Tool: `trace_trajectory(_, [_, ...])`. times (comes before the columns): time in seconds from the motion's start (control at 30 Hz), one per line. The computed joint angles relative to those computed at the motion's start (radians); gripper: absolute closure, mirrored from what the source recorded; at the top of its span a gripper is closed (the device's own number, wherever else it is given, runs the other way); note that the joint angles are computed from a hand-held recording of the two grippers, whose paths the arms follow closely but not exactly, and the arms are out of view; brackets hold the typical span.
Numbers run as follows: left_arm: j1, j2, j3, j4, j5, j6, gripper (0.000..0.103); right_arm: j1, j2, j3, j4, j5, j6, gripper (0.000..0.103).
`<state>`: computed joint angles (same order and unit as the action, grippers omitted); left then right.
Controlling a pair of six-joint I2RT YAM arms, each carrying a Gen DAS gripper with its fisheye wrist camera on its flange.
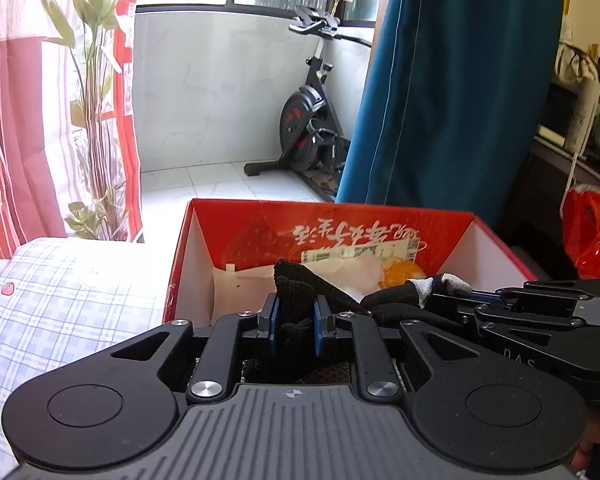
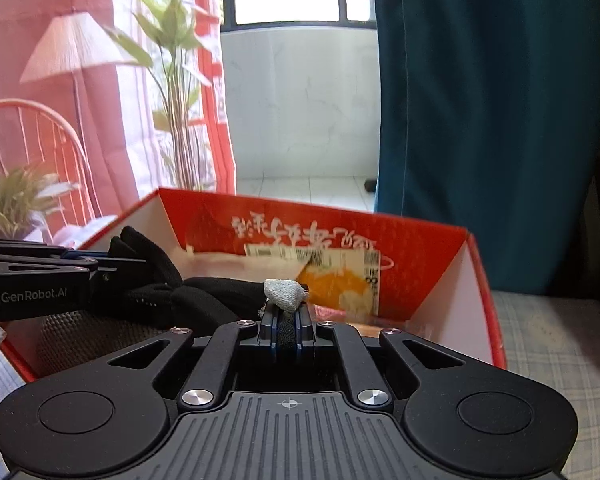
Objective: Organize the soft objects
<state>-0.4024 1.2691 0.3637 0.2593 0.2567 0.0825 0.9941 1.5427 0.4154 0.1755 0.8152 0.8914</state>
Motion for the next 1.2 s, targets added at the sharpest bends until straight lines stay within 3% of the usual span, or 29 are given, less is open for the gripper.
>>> trace_trajectory(0.3, [-0.038,0.078,0.036,-0.010,-0.080,0.022,0.083,-0.058,0.000,0.053,-0.106,-0.106,-0.009,0.095])
trace_trajectory(0.43, [-0.041,0.054,0.036,-0.033,-0.098,0.020,0.075,-0.068,-0.014,0.060,-0.136,-0.134,-0.020,0.095])
trace_trajectory(0.5, [-0.044,0.033,0.035,-0.054,-0.113,0.017,0.067,-0.065,-0.019,0.064,-0.151,-0.132,-0.006,0.093])
trace_trajectory(0.6, [-0.039,-0.018,0.025,-0.084,-0.126,0.025,0.047,-0.030,-0.027,0.080,-0.213,-0.081,0.036,0.080])
trace_trajectory(0.67, [-0.029,-0.061,0.016,-0.111,-0.135,0.028,0.028,-0.001,-0.050,0.078,-0.255,-0.041,0.076,0.074])
trace_trajectory(0.8, [0.001,-0.161,-0.003,-0.189,-0.078,0.053,0.013,0.060,-0.118,0.064,-0.357,0.015,0.161,0.047])
trace_trajectory(0.87, [-0.022,-0.224,-0.027,-0.214,-0.109,0.058,0.002,0.092,-0.148,0.058,-0.404,0.035,0.201,0.037])
trace_trajectory(0.93, [-0.056,-0.276,-0.048,-0.234,-0.160,0.050,0.000,0.128,-0.172,0.053,-0.452,0.046,0.250,0.028])
trace_trajectory(1.03, [-0.052,-0.323,-0.058,-0.289,-0.148,0.033,0.000,0.178,-0.163,0.063,-0.519,0.055,0.332,0.013])
trace_trajectory(1.2, [-0.060,-0.383,-0.085,-0.336,-0.176,0.032,0.000,0.260,-0.116,0.091,-0.606,0.066,0.454,0.001])
